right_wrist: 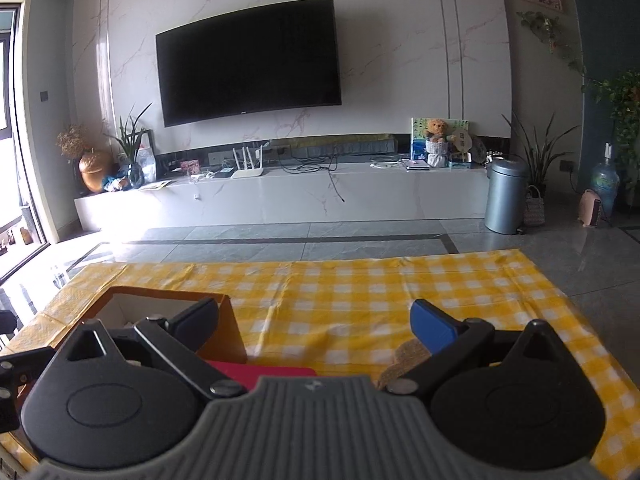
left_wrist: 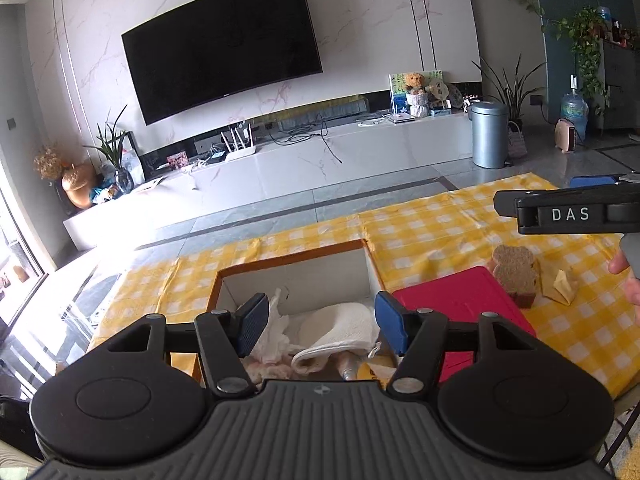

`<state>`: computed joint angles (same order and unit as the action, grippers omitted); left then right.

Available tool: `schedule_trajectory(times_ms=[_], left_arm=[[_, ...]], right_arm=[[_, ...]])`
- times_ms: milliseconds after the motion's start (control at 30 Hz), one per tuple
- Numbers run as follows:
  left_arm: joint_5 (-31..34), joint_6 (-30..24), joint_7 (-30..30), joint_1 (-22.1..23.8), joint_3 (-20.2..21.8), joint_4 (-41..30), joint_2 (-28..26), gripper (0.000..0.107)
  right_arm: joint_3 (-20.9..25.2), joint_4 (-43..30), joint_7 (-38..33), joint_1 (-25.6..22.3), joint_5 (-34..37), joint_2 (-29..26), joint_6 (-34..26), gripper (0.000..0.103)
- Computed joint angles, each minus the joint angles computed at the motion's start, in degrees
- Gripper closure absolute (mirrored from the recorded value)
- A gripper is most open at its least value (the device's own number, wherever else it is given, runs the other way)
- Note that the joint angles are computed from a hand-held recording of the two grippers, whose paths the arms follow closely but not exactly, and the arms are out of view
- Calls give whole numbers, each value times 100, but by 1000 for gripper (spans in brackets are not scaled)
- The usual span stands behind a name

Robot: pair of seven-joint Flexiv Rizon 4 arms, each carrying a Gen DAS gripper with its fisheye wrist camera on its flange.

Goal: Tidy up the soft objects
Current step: 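Move both open grippers back to the remaining items on the tablecloth, then grasp the brown coir bear-shaped pad with the left gripper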

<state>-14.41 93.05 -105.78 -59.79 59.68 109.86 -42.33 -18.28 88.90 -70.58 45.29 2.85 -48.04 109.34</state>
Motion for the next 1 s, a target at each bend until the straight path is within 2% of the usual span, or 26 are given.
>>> schedule_trajectory(times_ms=[133, 233, 300, 367, 400, 500, 533, 600, 667, 767, 833, 900, 1000], left_arm=[[64, -159, -10, -138, 93, -403, -245, 35], [273, -410, 47, -56, -5, -803, -346, 34], [527, -490, 312, 280, -440, -1135, -269, 34], [705, -848, 580, 597, -843, -1568, -267, 34], [752, -994, 639, 728, -991, -1776, -318, 34], [822, -1427, 640, 1021, -1304, -2389, -564, 34], [835, -1528, 685, 1167, -1474, -2559, -605, 34], [805, -1826, 866, 1529, -1940, -2952, -679, 34], [704, -2130, 1333, 2108, -2678, -3480, -814, 30], [670, -3009, 1601, 2596, -3120, -4540, -1300, 29], [647, -3365, 1848, 2921, -3470, -5097, -1587, 29], [554, -3871, 1974, 3212, -3809, -5651, -1864, 29], [470, -4423, 2009, 3552, -4210, -6334, -2243, 29]], right_arm=[[-132, 237, 152, -115, 487, 139, 311, 3], [-519, 318, 342, 5, 1024, 121, 191, 3], [-896, 371, 575, 127, 1227, 60, -162, 3], [-1479, 380, 979, 398, 1375, -144, -576, 3], [-1512, 304, 1056, 333, 1426, -240, -738, 3], [-849, 22, 1304, -342, 893, -295, -1247, 3], [-796, -73, 1394, -430, 784, -365, -1422, 3], [-756, -243, 1559, -547, 575, -530, -1686, 3], [-419, -509, 1567, -869, 328, -642, -1895, 3], [618, -1093, 1270, -1705, -78, -882, -2163, 3], [1177, -1489, 1127, -2131, -316, -1091, -2481, 3], [1386, -1668, 1156, -2290, -486, -1221, -2644, 3], [1237, -1762, 1405, -2227, -789, -1313, -2824, 3]])
